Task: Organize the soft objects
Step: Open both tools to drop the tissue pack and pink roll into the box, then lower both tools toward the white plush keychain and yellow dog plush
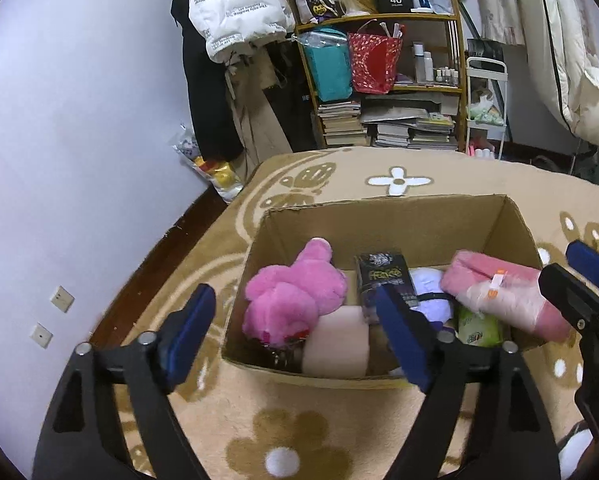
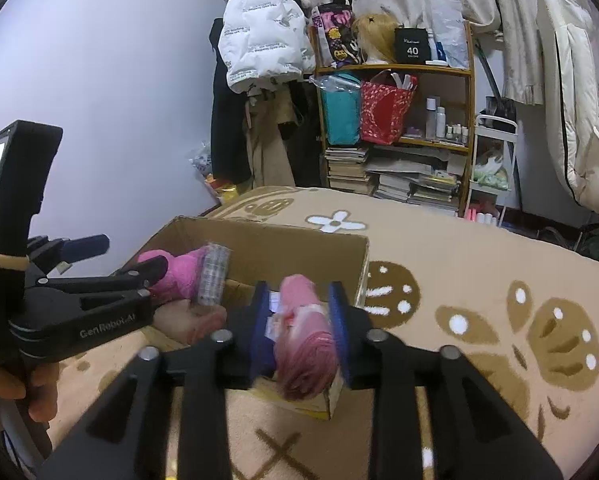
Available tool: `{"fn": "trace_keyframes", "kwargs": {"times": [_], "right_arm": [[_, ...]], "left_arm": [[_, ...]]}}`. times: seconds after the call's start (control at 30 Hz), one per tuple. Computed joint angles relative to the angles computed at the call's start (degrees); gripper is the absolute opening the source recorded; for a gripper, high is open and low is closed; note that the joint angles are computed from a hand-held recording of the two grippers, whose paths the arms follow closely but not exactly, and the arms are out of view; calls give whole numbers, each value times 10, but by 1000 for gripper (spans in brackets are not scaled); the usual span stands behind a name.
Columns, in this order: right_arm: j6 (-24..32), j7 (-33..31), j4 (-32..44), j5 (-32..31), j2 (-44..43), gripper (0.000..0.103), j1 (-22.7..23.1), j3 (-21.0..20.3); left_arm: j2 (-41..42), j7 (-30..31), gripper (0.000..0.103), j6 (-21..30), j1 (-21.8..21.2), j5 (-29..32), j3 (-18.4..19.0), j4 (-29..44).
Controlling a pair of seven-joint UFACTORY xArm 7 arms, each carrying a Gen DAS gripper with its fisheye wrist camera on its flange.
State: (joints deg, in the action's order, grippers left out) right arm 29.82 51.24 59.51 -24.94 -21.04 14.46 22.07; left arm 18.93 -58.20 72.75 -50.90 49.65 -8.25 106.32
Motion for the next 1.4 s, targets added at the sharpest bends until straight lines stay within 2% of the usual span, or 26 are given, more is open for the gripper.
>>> {"fn": "trace_keyframes", "kwargs": {"times": [0.07, 0.13, 0.23, 0.33, 0.47, 0.57, 0.7, 0.93, 1.2, 1.4], "right_arm": [[1, -1, 3, 0, -2, 46, 1, 1], [6, 3, 8, -8, -3, 61, -2, 6], [4, 2, 8, -6, -8, 77, 0, 6], [5, 5, 8, -7, -15, 87, -2, 9], [3, 2, 7, 4, -22, 92, 1, 8], [7, 3, 7, 11, -28, 103, 2, 11], [16, 3, 7, 19, -35, 103, 3, 16], [43, -17, 12, 46, -39, 103, 21, 14], [74, -45, 3, 83, -55, 103, 45, 9], [90, -63, -8, 115, -62, 103, 61, 2]], "left_arm": [[0, 9, 86, 9, 0, -6, -1, 5], [-4, 9, 96, 17, 1, -13, -2, 4], [-19, -2, 101, 27, 3, -14, -3, -10], [-36, -7, 102, 43, 11, -21, -10, -24], [-73, -32, 102, 39, 33, -43, -25, -62], [-96, -40, 102, 43, 52, -70, -39, -85], [-123, -39, 102, 46, 74, -112, -57, -111], [-144, -34, 102, 73, 88, -143, -84, -129], [-140, -4, 102, 112, 98, -220, -90, -127], [-140, 13, 102, 113, 99, -254, -91, -135]]}}
